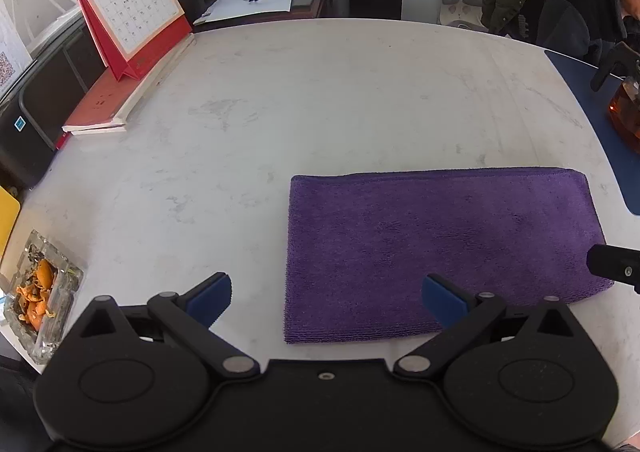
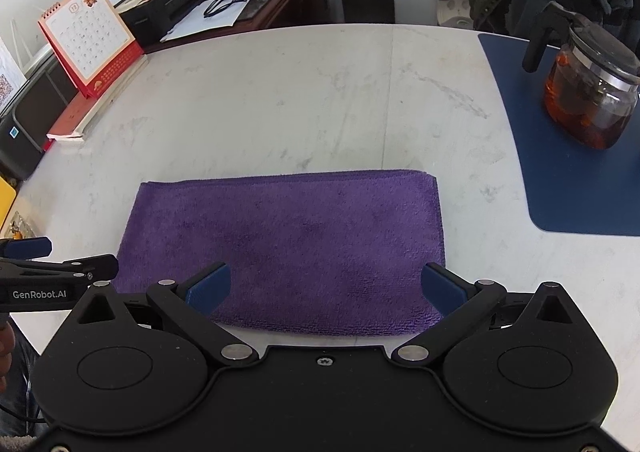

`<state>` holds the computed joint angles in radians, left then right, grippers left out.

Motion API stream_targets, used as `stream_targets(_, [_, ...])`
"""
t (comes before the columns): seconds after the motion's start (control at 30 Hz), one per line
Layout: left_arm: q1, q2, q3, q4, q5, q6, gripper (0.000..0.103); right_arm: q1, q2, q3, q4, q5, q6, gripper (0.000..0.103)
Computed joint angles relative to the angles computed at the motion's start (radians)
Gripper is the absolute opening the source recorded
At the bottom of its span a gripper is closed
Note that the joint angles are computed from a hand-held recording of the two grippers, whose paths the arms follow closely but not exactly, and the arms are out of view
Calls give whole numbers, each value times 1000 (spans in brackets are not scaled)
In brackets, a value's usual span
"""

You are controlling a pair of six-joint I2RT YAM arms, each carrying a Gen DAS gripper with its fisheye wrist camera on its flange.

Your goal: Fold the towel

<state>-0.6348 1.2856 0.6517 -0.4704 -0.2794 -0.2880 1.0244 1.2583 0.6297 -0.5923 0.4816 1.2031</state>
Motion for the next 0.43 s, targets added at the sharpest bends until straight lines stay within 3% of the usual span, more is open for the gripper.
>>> stream_targets(0.43, [-10,-21,-27,25,-12,8,102,0,-9,-16,4,-8,11,103])
